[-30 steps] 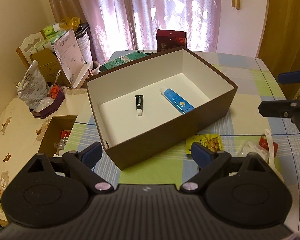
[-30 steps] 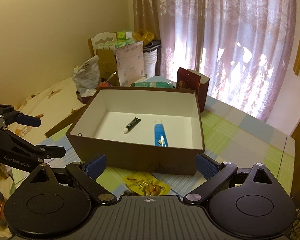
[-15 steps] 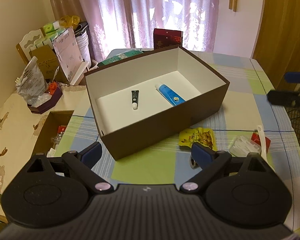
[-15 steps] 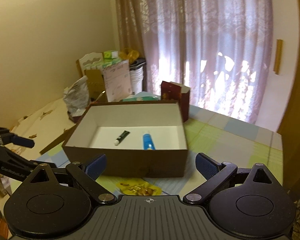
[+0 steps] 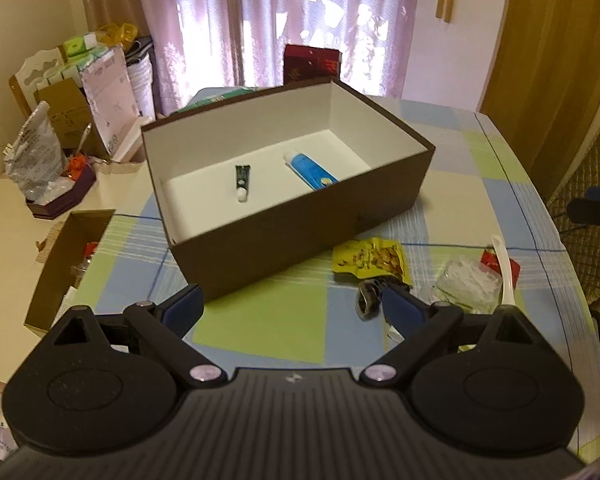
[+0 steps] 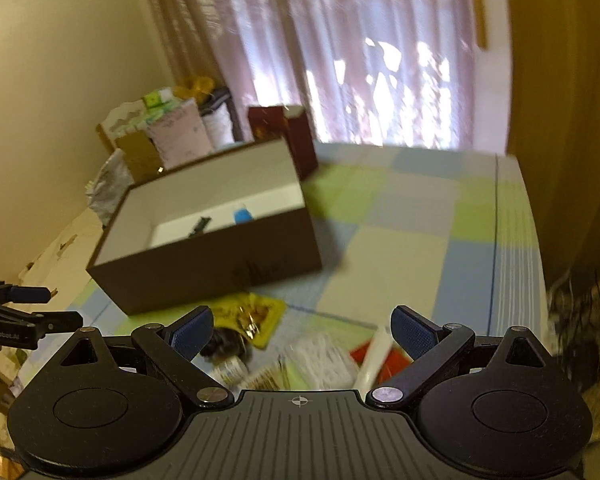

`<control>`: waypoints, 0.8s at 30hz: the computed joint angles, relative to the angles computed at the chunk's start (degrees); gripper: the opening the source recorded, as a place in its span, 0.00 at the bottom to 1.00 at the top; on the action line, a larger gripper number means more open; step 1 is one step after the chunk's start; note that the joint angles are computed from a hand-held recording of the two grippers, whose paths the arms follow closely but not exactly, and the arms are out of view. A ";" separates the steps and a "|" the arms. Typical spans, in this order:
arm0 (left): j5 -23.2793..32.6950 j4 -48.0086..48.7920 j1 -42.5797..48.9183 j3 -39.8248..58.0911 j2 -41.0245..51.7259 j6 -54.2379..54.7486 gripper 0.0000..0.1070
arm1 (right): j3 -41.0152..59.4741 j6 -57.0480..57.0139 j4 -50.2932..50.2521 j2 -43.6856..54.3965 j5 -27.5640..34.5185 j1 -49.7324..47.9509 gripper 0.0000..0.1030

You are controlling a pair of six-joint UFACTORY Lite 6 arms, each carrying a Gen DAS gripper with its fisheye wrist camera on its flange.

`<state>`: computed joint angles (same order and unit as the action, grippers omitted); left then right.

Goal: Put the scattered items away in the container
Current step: 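Grasp the white ladle with the right tool while the left tool grasps the scrunchie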

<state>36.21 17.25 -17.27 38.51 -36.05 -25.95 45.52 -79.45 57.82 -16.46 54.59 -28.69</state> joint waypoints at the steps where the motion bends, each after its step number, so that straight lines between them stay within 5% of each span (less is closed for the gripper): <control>1: -0.54 -0.24 -0.13 -0.58 0.05 0.32 0.88 | -0.77 -0.22 -0.04 0.06 -0.10 -0.89 0.97; 14: -6.33 -7.77 2.43 -7.50 1.68 8.65 0.87 | -6.10 5.64 -3.20 14.64 -1.11 -13.61 0.96; 16: -7.16 -9.07 2.74 -8.32 2.21 10.07 0.87 | -5.27 6.92 -3.11 17.57 -0.13 -15.03 0.71; 22: -10.77 -12.55 3.13 -7.98 6.80 14.02 0.86 | -4.72 10.59 -1.51 23.27 0.70 -16.79 0.68; 24: -11.91 -14.79 3.57 -7.80 8.04 16.69 0.86 | -4.84 11.12 -0.95 24.37 0.94 -16.85 0.51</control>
<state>24.30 2.47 -13.70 30.71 -28.02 -9.27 40.68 -68.32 56.87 7.91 55.53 -45.54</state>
